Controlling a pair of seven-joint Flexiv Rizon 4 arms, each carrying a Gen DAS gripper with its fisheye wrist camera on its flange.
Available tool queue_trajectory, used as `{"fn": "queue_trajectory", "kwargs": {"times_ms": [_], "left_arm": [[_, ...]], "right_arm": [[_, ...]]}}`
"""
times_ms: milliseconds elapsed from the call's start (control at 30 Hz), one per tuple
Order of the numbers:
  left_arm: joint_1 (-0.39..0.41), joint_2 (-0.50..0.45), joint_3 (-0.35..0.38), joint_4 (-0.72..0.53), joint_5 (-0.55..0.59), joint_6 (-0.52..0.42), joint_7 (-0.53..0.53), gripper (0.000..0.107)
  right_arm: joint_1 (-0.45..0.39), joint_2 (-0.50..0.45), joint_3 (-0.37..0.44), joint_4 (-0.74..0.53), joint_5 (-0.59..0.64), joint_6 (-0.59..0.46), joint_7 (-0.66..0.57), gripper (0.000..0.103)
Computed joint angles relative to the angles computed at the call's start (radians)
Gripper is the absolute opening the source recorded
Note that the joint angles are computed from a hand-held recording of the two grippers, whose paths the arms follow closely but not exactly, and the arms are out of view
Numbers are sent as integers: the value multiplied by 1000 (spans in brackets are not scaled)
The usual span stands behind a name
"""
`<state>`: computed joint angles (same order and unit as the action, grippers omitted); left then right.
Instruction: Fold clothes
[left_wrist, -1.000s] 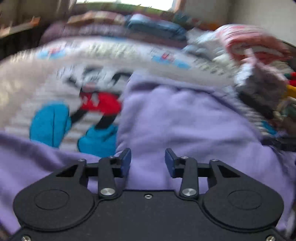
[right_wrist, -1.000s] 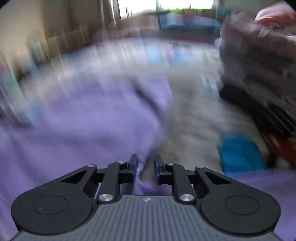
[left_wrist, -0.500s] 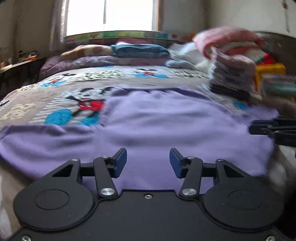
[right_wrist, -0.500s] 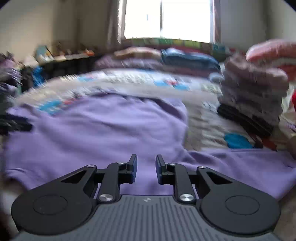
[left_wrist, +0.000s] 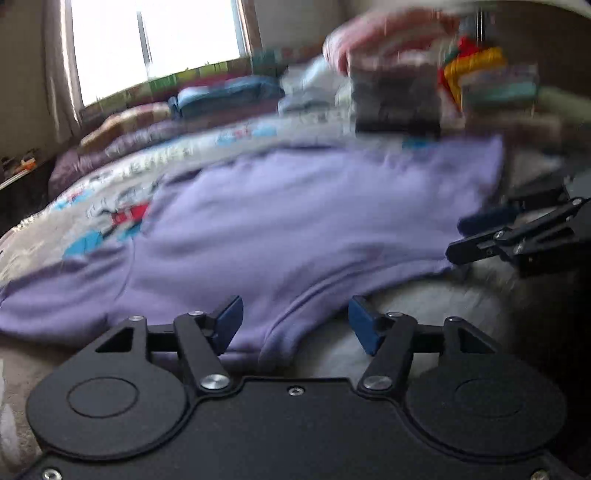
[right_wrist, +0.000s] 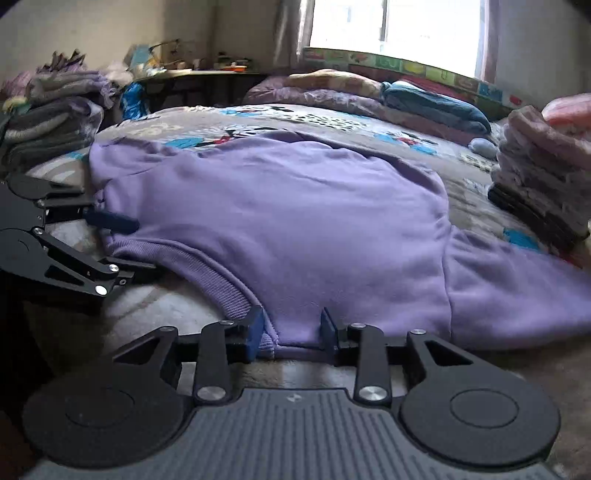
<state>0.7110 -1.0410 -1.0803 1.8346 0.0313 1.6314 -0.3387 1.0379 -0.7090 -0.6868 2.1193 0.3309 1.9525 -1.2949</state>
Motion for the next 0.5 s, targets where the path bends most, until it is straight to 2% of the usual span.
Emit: {"fn": "queue_trajectory", "kwargs": {"times_ms": [67, 167, 267, 400, 500], "left_arm": [[22, -29, -31, 13, 20, 21, 15, 63], [25, -64, -48, 17, 51, 52, 17, 63], [16, -77, -51, 25, 86, 79, 8, 63], [26, -107, -95, 60, 148, 84, 15, 63], [6, -91, -90, 76, 154, 53, 24, 63]], "right_arm": [[-20, 24, 44, 26, 52, 75, 33, 34], [-116, 50, 171, 52, 187, 250, 117, 36], [-202, 54, 261, 60, 303, 329, 205, 36], [-383, 30, 446, 65, 348, 444, 358, 38], [-494, 2, 551, 53, 361, 532, 448, 40]]}}
